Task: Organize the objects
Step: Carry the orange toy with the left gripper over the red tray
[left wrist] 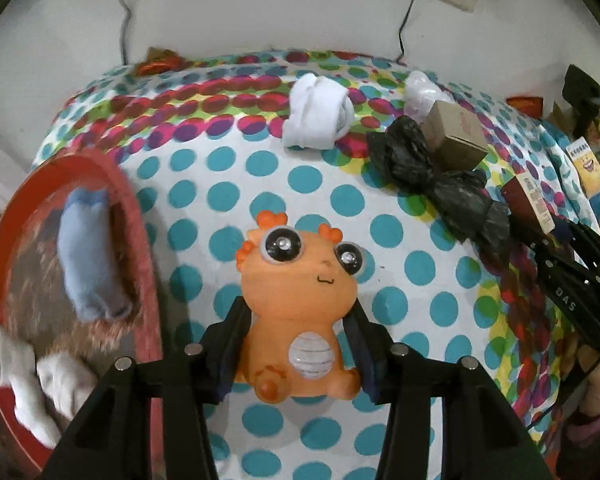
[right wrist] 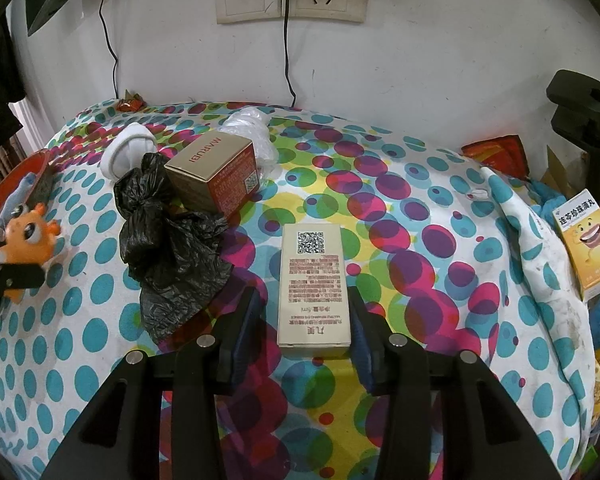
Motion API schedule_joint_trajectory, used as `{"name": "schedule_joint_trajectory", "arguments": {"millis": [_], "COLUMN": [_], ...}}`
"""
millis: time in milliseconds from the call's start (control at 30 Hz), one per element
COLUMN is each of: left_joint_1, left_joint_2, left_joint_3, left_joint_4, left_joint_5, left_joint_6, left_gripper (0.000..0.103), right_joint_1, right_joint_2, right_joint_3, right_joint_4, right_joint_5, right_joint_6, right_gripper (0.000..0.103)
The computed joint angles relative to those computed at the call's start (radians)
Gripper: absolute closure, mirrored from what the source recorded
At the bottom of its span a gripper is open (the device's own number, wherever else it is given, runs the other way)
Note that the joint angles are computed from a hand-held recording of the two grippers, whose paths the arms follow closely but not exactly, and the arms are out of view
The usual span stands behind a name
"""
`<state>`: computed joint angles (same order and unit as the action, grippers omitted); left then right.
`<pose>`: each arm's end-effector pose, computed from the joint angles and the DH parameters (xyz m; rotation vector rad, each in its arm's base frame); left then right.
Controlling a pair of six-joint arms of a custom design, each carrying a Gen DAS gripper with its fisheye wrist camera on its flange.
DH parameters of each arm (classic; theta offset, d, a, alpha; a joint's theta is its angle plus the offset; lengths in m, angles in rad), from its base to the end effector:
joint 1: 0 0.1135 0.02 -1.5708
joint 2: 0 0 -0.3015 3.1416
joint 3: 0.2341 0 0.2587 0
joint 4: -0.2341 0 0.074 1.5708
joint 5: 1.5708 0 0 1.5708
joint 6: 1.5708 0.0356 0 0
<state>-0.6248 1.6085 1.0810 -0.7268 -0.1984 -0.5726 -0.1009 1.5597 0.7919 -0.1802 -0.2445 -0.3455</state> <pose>0.2579 -0.1773 0.2365 0.0283 2.7699 -0.0214 0.3020 -0.0219 0.1952 -0.4000 2.4500 0.1205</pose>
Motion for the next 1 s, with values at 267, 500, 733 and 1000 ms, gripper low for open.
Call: {"name": "schedule_joint_trajectory", "arguments": {"millis": [267,500,733,1000], "left_joint_1": [-0.115,-0.176,-0.167,-0.090], "left_joint_2": [-0.048,-0.119,-0.214,-0.327], "left_joint_3": [-0.033,-0.059,-0.096,-0.163], "left_joint_4": [-0.064,-0.149,-0.202,-0.240], "left_joint_5": [-0.134,-0.204,-0.245,-0.252], "left_joint_6": [-0.195,-0.282,-0.320,-0.349], "left_gripper": [0.054,0.054,0.054,0.054], "right_joint_1": [0.002,0.005,0.005,0.005], "right_joint_2": [0.001,0.004,0.003,0.002], "right_joint_3": [0.002,0.003,0.003,0.003], "right_joint_4": [0.000,0.003,0.001,0.001], "right_joint_5": [0.002,0.004,0.003,0.004], "right_joint_6": [0.001,0.000,0.000,-0.001], "right_gripper": [0.061,0.061,0.061,0.062]}}
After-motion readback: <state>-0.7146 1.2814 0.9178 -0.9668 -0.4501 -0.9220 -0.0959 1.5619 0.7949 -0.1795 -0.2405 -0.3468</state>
